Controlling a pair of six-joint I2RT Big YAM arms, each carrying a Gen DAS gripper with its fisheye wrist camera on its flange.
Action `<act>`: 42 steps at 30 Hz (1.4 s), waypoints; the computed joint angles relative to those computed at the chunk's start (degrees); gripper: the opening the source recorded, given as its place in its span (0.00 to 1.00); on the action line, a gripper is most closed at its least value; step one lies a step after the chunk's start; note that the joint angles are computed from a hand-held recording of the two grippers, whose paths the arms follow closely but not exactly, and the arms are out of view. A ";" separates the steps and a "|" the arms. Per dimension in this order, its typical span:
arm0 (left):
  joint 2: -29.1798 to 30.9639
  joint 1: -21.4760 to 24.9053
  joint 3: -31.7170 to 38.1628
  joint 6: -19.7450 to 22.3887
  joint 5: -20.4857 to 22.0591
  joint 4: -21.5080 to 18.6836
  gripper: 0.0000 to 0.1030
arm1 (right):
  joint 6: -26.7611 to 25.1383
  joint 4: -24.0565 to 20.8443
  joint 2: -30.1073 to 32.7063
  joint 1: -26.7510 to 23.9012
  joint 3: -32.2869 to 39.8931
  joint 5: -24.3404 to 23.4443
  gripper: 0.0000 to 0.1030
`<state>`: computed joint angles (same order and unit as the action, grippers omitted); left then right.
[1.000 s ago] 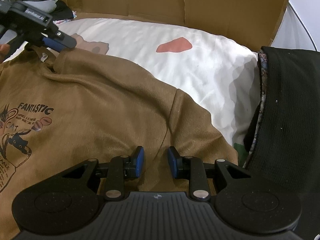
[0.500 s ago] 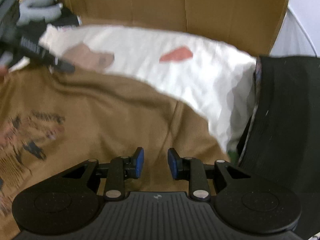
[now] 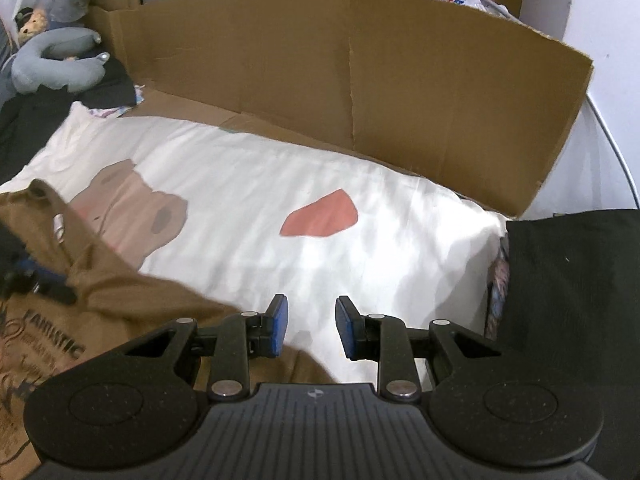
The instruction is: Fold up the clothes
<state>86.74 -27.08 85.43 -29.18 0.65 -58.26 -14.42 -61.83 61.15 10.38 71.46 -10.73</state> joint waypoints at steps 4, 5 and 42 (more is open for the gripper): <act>-0.69 0.03 -1.12 -0.20 -0.14 0.65 0.04 | -1.46 0.60 1.38 0.01 -1.00 0.22 0.32; -0.73 0.08 -1.20 -0.23 -0.16 0.82 0.04 | -1.89 0.34 1.12 0.01 -1.53 0.42 0.32; -2.84 -0.03 -3.85 2.61 -5.01 0.75 0.03 | -17.02 -10.08 -3.06 0.95 0.86 -4.71 0.34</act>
